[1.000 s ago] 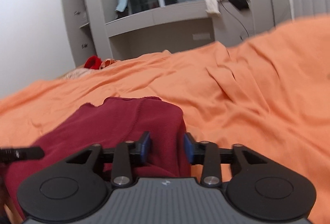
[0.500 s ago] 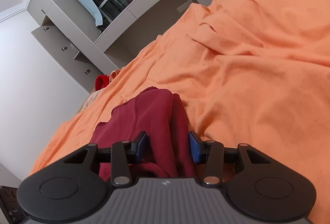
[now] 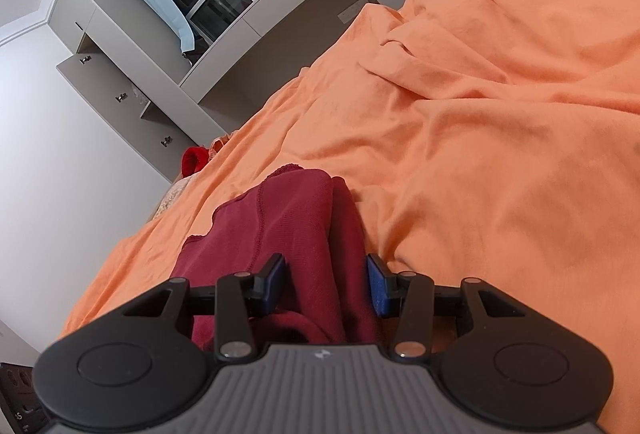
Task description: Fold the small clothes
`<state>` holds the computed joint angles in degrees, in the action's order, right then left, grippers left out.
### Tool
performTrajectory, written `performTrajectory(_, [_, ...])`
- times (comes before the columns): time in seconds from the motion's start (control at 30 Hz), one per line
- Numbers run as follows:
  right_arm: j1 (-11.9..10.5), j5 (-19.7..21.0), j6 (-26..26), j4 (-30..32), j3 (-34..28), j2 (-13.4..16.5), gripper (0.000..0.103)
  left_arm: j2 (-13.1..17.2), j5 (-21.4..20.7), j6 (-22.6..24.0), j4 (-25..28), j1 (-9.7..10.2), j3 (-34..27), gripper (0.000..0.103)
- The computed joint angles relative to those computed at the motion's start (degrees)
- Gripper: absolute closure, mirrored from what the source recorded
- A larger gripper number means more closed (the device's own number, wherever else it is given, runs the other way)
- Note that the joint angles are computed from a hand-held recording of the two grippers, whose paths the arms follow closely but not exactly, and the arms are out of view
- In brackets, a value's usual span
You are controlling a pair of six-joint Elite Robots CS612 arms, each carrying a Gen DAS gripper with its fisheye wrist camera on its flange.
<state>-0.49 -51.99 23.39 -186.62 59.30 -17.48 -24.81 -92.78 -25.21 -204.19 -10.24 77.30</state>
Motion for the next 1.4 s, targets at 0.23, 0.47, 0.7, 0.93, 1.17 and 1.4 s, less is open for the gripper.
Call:
performTrajectory(0.23, [0.64,-2.70,-5.30,-0.36,1.30,-0.93,0.062,-0.04,0.00,-0.01,0.06,-0.01,0.01,0.000])
performTrajectory(0.47, [2.97,-12.32,-23.40,-5.40,4.85,-2.90,0.073,-0.05,0.03,-0.02,0.01,-0.02,0.05,0.000])
performTrajectory(0.7, [5.29,-20.52,-38.92,-11.51,6.54,-3.05,0.075,-0.06,0.00,0.01,-0.02,-0.01,0.09,0.000])
performTrajectory(0.93, [4.61,-18.21,-35.47,-9.41,6.05,-3.12,0.074,-0.07,-0.16,0.17,0.09,0.02,0.07,0.000])
performTrajectory(1.17, [2.62,-11.05,-21.45,-4.18,4.30,-2.76,0.066,-0.33,-2.52,-0.27,2.10,0.65,-0.47,0.000])
performTrajectory(1.4, [0.46,-1.98,-4.58,-0.32,1.57,-0.98,0.062,0.11,-6.26,-3.38,4.80,1.62,-2.73,0.000])
